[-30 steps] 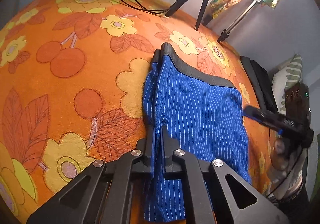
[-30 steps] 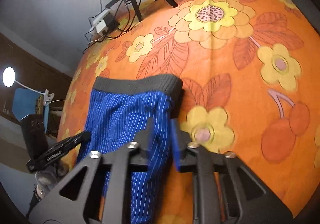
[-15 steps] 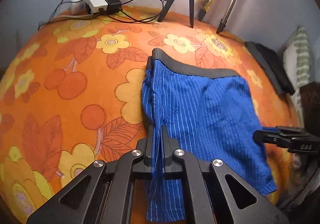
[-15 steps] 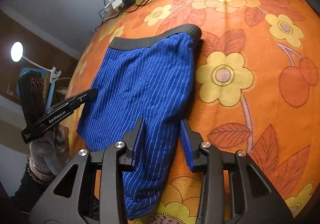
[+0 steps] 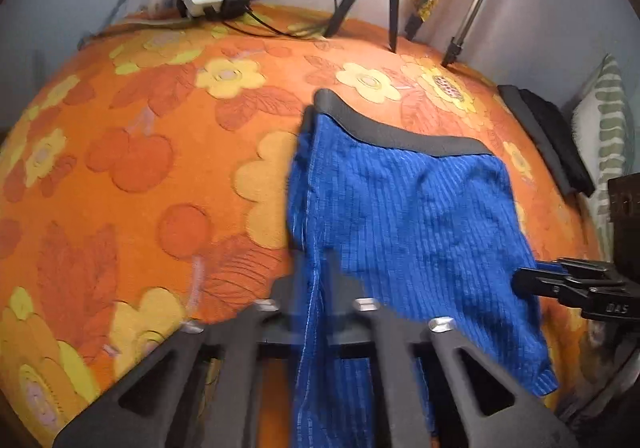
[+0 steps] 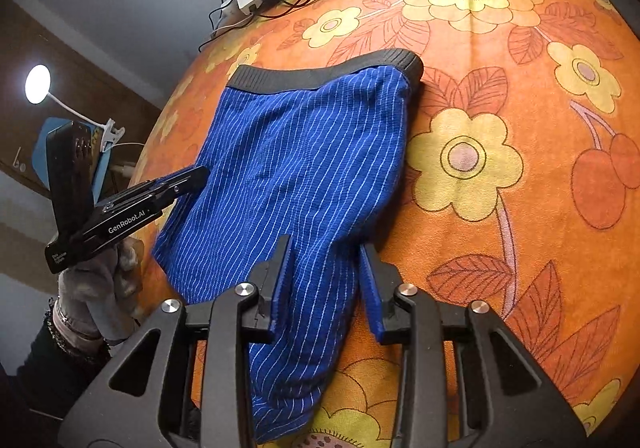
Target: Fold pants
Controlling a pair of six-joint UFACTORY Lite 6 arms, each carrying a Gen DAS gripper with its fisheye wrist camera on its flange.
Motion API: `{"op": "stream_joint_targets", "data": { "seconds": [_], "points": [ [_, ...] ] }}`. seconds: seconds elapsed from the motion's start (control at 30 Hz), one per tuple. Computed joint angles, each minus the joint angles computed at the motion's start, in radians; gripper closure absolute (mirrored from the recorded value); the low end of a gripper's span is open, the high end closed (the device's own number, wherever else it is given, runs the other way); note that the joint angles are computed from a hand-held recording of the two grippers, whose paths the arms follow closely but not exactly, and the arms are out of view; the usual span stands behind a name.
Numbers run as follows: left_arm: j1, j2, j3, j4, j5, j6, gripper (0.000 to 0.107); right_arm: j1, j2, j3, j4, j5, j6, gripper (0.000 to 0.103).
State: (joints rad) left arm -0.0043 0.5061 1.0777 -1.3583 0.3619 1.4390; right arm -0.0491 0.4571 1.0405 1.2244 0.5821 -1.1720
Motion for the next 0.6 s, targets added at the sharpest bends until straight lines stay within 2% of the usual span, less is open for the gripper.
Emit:
{"op": "stream_joint_targets", "data": {
  "seconds": [0.13,0.23,0.4,0.6],
  "points": [
    [-0.001,-0.003,-0.008,-0.033,0.024,0.028,0.104,-0.025,0.025,0.001,0.042,0.038,-0.045,0.087],
    [0.043,0.011,0.016,-0.009,0.124,-0.031,0.104,-0.060,0.051,0.006,0.083,0.095,-0.070,0.092],
    [0.117,-0.012,0.041,-0.012,0.258,-0.091,0.104,-0.126,0.024,-0.046,0.196,0.183,-0.181,0.093],
    [0.126,-0.051,0.039,-0.038,0.304,-0.091,0.104,-0.158,-0.046,-0.075,0.254,0.220,-0.223,0.093]
  ]
}}
